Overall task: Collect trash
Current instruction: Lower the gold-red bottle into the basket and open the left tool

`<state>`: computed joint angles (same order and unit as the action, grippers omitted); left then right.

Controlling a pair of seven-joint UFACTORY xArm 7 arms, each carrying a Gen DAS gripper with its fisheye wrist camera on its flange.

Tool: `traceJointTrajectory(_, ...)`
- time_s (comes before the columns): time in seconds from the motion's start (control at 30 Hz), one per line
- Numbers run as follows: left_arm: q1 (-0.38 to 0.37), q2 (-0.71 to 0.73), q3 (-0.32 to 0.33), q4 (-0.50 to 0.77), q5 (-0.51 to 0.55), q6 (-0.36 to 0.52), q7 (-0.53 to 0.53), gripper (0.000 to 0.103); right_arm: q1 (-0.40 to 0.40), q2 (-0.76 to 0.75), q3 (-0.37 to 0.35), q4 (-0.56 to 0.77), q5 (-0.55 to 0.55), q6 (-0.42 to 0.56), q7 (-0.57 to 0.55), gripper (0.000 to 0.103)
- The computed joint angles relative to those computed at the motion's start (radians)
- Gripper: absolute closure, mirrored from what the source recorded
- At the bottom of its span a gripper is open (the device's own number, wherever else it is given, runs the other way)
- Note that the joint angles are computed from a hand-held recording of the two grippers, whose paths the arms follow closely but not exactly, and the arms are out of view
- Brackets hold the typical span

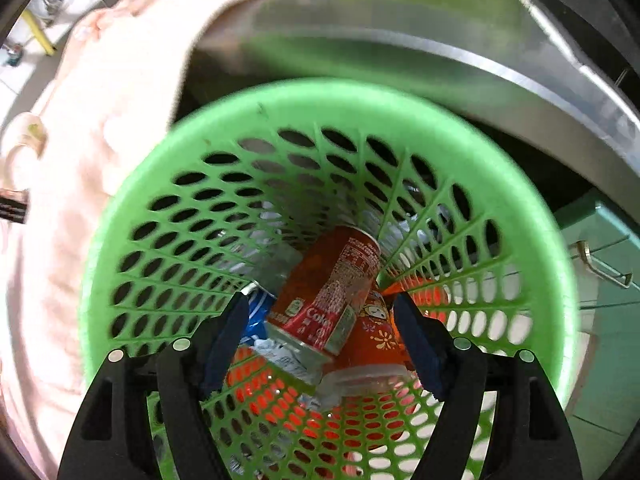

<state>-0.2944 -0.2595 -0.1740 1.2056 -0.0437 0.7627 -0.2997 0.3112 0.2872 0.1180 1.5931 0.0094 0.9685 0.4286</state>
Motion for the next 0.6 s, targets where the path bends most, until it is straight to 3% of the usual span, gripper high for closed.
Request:
traceJointTrajectory(0.33, -0.077, 0.191, -0.035, 0.156, -0.052, -0.002, 0.066, 0.035, -0.055, -0.319, -0.004, -0.259, 0.032, -0.125, -0.108, 0.030)
traceJointTrajectory(0.6, -0.172, 0.438, -0.062, 0.369, -0.001, 0.045, 0.070, 0.035, -0.104, -0.546, -0.004, -0.465, 0.025, -0.223, -0.091, 0.026)
